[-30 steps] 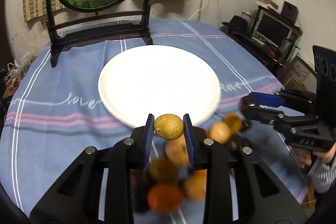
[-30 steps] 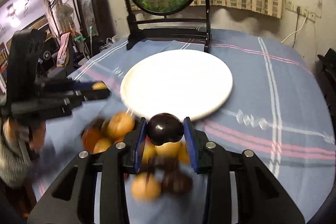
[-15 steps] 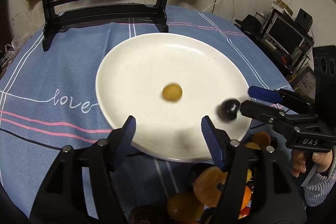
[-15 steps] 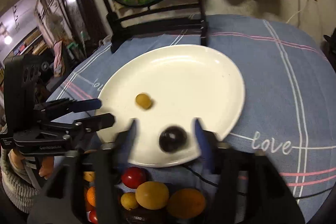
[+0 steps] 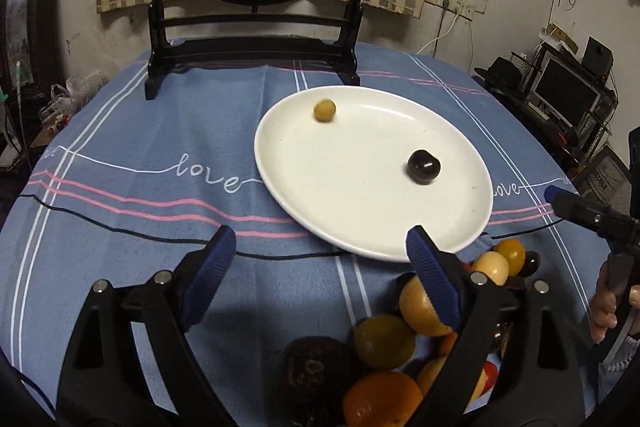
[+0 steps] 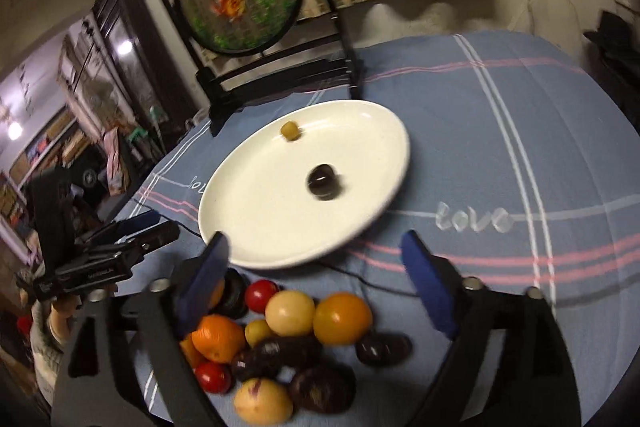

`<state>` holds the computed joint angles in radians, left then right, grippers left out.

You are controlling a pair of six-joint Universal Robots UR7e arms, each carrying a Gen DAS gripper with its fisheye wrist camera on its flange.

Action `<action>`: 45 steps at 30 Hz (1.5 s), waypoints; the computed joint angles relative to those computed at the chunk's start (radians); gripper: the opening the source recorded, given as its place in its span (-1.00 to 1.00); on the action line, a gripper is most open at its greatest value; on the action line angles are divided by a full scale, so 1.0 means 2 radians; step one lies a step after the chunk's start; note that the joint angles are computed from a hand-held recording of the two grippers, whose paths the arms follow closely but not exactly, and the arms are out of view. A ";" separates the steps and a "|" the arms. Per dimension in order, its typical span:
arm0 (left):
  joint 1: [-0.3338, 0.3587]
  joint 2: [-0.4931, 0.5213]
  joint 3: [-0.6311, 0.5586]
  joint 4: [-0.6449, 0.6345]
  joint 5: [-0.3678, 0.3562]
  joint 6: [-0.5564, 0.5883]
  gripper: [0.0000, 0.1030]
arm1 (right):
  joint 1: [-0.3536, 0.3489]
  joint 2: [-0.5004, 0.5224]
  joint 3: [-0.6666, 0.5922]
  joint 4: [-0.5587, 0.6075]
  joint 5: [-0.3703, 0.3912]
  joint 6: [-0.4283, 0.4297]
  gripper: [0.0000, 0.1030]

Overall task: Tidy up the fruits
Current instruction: 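Carry both fruits onto the white plate and open both tools, then grasp the tan round fruit with the left tool while the right tool grasps a dark oval plum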

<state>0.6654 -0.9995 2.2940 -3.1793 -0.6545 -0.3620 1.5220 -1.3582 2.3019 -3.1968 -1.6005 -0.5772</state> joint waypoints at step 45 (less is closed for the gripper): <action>-0.015 0.045 0.000 0.003 -0.088 0.034 -0.11 | -0.020 -0.036 0.017 0.032 -0.001 0.039 0.92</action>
